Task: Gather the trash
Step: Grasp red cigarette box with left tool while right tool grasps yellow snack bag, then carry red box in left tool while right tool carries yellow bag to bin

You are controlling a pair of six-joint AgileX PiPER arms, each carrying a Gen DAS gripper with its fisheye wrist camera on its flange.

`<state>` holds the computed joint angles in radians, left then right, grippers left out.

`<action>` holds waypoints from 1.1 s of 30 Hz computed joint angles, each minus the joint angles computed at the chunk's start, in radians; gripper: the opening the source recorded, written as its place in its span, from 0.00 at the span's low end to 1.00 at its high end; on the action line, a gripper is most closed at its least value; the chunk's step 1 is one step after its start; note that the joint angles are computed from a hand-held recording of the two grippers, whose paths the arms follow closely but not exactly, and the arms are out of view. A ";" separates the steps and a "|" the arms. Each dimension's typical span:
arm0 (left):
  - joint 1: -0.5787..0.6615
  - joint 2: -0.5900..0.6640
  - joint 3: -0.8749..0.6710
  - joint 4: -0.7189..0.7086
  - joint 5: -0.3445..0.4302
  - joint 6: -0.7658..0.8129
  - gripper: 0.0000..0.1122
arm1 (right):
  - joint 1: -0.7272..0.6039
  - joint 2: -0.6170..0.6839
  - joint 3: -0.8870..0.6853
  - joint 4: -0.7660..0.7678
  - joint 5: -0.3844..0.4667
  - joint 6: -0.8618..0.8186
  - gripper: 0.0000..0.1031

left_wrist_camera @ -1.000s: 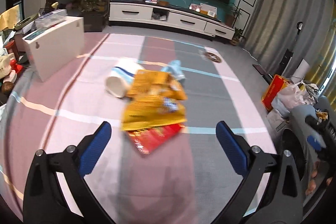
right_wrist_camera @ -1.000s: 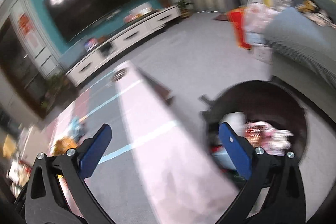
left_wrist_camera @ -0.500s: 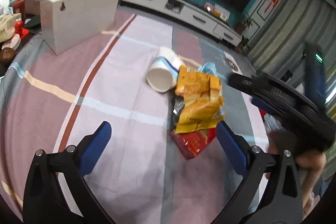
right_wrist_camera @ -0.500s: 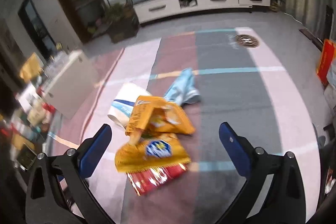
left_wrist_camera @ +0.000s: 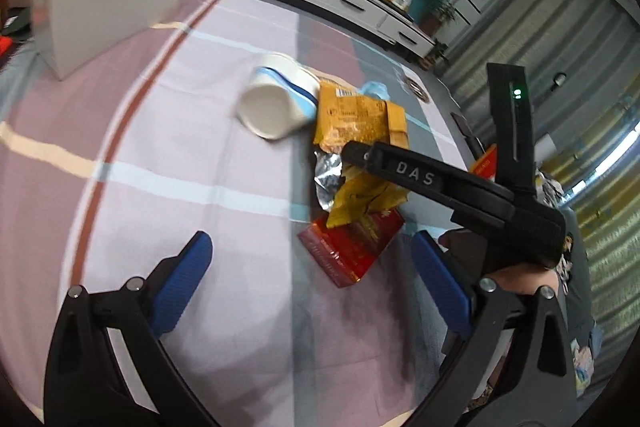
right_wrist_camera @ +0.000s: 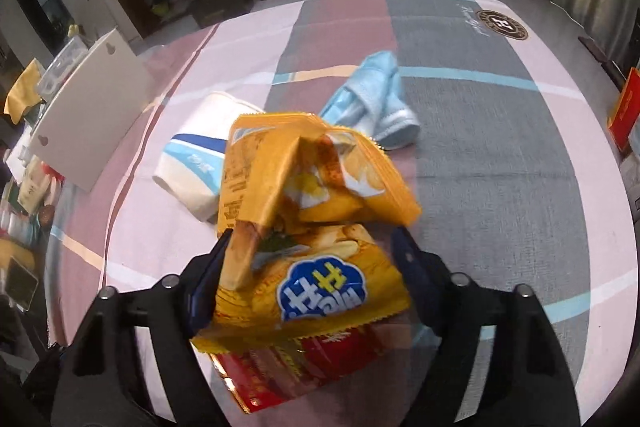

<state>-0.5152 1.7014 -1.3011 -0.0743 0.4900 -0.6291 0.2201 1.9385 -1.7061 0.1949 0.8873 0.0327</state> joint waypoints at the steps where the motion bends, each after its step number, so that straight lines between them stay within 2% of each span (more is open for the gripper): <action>1: -0.002 0.020 -0.020 -0.030 0.003 0.042 0.88 | -0.017 -0.014 0.020 0.028 -0.014 -0.020 0.71; 5: -0.033 0.127 -0.159 -0.026 0.083 0.118 0.88 | -0.100 -0.094 0.106 0.133 -0.040 -0.100 0.70; 8: -0.038 0.186 -0.236 -0.110 0.119 0.263 0.88 | -0.199 -0.176 0.179 0.243 -0.042 -0.192 0.70; 11: -0.074 0.283 -0.397 0.010 0.251 0.280 0.88 | -0.323 -0.252 0.244 0.358 -0.009 -0.302 0.70; 12: -0.074 0.300 -0.423 0.014 0.273 0.292 0.88 | -0.355 -0.275 0.260 0.373 0.000 -0.319 0.70; 15: -0.040 0.341 -0.456 -0.142 0.282 0.422 0.88 | -0.449 -0.335 0.318 0.440 0.019 -0.388 0.70; 16: -0.037 0.362 -0.477 -0.153 0.297 0.436 0.87 | -0.482 -0.350 0.334 0.463 0.026 -0.404 0.70; 18: -0.061 0.393 -0.518 -0.063 0.320 0.389 0.81 | -0.539 -0.377 0.364 0.502 0.039 -0.427 0.70; 23: -0.112 0.401 -0.524 0.102 0.315 0.292 0.68 | -0.592 -0.420 0.399 0.517 0.023 -0.450 0.70; 29: -0.150 0.393 -0.547 0.096 0.340 0.203 0.60 | -0.658 -0.474 0.456 0.537 0.014 -0.483 0.70; 33: -0.189 0.368 -0.570 0.108 0.317 0.159 0.59 | -0.759 -0.511 0.499 0.563 0.015 -0.518 0.70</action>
<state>-0.7039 2.0692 -1.8709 0.0336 0.8069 -0.4699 -0.5385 1.4271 -1.2070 0.7581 0.9025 -0.4854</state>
